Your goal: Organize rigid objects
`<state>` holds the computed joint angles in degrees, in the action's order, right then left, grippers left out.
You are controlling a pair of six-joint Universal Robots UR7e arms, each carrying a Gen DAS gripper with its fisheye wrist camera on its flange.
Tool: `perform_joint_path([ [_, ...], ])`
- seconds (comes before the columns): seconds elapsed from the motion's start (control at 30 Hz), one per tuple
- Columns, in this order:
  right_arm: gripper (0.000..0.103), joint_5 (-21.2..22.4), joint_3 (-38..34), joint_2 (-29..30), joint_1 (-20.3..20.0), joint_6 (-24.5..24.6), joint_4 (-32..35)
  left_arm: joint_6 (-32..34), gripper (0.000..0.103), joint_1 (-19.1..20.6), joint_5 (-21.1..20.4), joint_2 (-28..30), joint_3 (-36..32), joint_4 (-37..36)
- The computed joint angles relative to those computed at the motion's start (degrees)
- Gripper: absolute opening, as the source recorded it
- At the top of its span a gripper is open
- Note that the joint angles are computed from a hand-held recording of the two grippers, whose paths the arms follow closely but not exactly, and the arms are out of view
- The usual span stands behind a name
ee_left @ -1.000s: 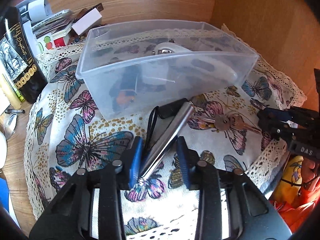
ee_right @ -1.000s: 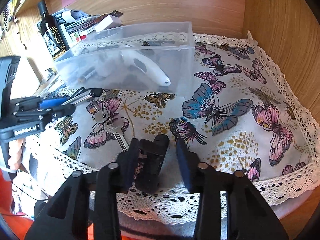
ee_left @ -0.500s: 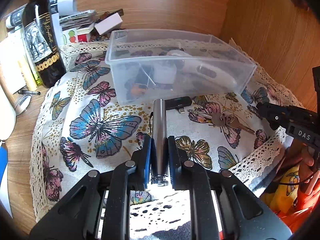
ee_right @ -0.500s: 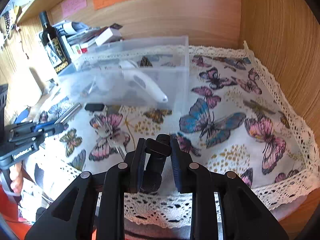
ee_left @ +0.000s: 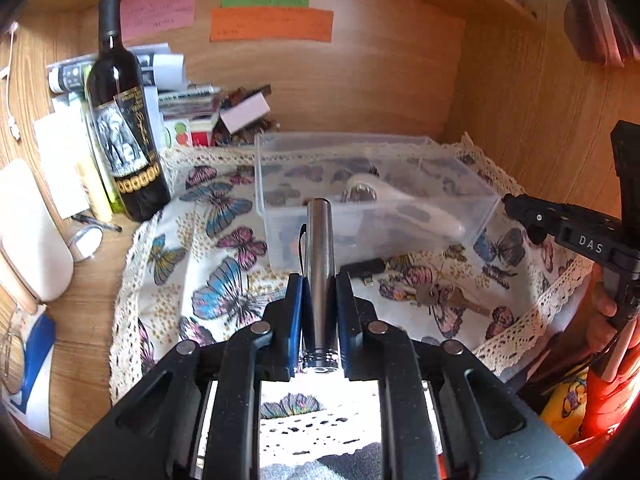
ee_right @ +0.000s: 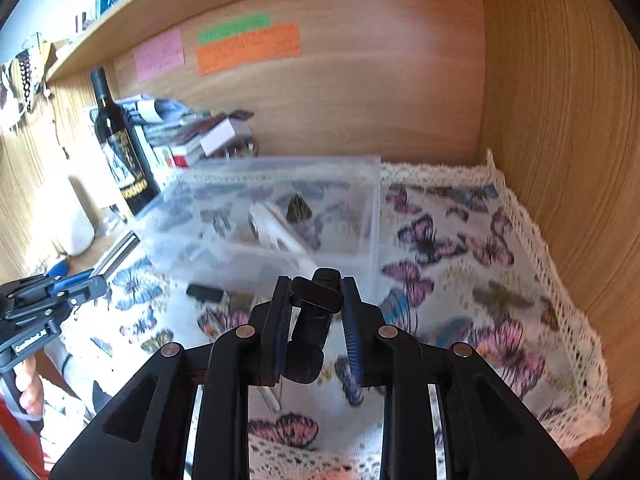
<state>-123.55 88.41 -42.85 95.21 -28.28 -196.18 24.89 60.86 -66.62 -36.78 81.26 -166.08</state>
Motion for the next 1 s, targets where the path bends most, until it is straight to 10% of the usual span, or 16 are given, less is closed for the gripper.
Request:
perform_joint_path([
  [0.47, 0.022, 2.5, -11.3, 4.0, 0.1, -6.3, 2.2, 0.6, 0.015, -0.6, -1.8, 6.2, -13.1, 0.7],
  [1.0, 0.022, 1.0, -24.5, 9.6, -2.5, -5.7, 15.6, -0.4, 0.015, 0.3, 0.9, 19.2, -35.5, 17.2],
])
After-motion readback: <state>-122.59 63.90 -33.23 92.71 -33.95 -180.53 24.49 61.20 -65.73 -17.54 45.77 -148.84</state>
